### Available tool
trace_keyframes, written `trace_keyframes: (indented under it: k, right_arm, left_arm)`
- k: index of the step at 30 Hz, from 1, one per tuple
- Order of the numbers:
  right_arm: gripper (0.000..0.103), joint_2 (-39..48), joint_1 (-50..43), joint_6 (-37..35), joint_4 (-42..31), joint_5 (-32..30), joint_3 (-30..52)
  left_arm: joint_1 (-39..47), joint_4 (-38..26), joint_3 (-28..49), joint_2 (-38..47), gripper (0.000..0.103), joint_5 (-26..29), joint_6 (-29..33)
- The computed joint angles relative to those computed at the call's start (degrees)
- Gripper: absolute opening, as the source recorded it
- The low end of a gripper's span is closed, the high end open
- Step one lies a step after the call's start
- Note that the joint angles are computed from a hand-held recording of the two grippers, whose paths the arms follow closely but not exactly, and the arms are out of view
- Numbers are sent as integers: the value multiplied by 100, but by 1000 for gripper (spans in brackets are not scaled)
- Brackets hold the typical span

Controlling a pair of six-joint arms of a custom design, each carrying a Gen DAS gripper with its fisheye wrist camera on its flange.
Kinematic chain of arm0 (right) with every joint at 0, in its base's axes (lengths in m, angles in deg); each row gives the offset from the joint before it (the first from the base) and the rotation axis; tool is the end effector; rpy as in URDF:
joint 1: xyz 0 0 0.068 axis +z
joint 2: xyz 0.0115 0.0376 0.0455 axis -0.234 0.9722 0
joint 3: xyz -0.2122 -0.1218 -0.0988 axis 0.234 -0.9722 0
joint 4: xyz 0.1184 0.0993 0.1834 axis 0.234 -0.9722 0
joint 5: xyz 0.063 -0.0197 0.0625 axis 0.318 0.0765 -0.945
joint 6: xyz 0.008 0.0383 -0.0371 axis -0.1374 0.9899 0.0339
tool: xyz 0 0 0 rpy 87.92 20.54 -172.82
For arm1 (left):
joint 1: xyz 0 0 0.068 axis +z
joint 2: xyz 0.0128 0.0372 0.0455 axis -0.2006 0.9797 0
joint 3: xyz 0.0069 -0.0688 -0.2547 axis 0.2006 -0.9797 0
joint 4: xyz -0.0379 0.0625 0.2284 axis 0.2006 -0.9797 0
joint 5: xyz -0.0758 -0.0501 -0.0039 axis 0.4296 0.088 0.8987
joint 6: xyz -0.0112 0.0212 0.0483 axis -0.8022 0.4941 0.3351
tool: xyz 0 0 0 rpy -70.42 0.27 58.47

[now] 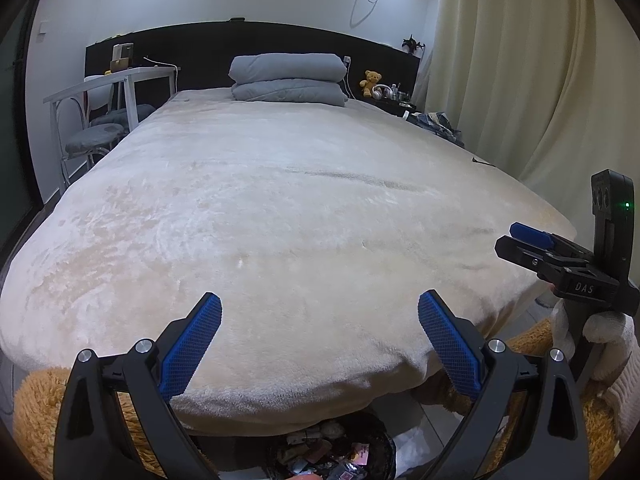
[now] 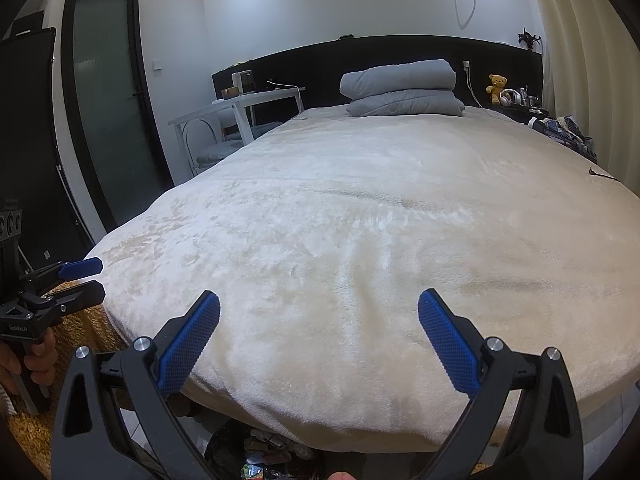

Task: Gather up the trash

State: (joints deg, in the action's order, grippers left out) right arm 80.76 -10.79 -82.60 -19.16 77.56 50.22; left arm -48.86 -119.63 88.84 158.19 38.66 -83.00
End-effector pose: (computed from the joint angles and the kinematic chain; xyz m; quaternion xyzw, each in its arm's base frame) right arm 0.1908 0.0132 0.3614 -0.0046 0.8677 0.0861 0.4895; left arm 0.1811 -0.1366 0.3933 0.2019 0.8636 -0.1752 0.4274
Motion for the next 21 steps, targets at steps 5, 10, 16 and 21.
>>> trace_keyframes:
  k: [5, 10, 16, 21]
  right_arm:
    - [98, -3, -19, -19, 3, -11, -1]
    - [98, 11, -48, -28, 15, -36, 7]
    - [98, 9, -47, -28, 15, -42, 6]
    - [98, 7, -48, -34, 17, -46, 3]
  left_arm:
    - [-13, 29, -28, 8, 97, -22, -5]
    - [-19, 26, -25, 6, 97, -30, 6]
    - [-29, 39, -32, 8, 97, -41, 13]
    - [-32, 50, -47, -3, 97, -45, 17]
